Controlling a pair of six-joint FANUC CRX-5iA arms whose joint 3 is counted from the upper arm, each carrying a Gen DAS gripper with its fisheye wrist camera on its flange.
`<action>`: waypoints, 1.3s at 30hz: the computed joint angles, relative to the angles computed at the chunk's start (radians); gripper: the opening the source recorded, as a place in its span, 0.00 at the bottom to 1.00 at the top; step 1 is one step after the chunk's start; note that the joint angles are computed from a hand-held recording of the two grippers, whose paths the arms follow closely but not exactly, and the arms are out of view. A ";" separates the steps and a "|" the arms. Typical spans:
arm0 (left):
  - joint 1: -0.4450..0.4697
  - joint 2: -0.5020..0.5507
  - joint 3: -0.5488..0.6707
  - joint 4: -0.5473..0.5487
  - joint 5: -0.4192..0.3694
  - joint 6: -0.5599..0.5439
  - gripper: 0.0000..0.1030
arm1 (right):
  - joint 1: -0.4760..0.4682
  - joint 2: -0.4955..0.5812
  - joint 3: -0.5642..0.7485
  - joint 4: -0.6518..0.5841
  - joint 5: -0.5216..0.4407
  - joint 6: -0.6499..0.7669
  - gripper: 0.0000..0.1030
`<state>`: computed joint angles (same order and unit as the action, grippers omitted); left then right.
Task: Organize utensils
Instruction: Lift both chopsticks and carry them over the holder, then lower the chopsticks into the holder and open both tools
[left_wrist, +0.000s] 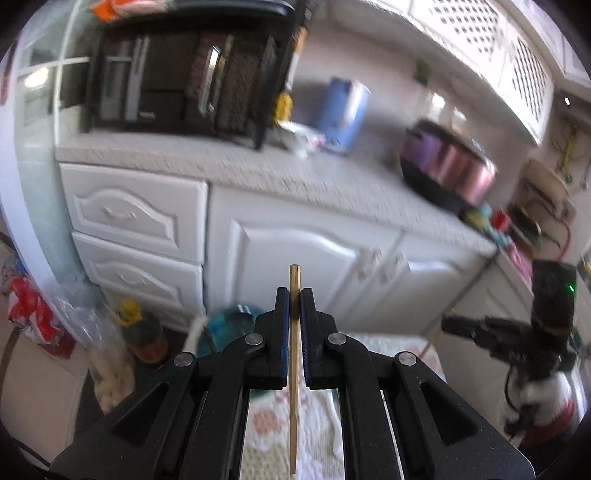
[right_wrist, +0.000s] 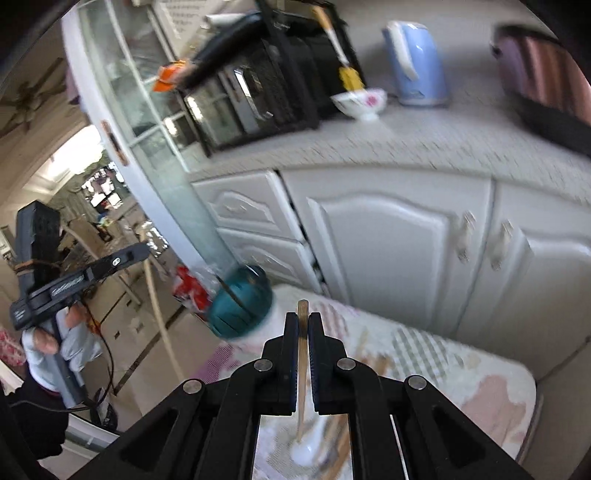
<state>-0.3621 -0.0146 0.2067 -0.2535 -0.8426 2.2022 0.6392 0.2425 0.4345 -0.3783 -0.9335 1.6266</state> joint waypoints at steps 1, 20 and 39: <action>-0.001 0.005 0.019 -0.038 -0.011 0.029 0.04 | 0.008 0.009 0.025 0.001 -0.001 0.005 0.05; -0.001 0.160 0.153 -0.428 -0.089 0.344 0.04 | 0.111 0.403 0.621 0.101 -0.147 -0.035 0.05; 0.015 0.205 0.108 -0.308 -0.103 0.260 0.04 | 0.084 0.531 0.712 0.038 -0.269 -0.100 0.09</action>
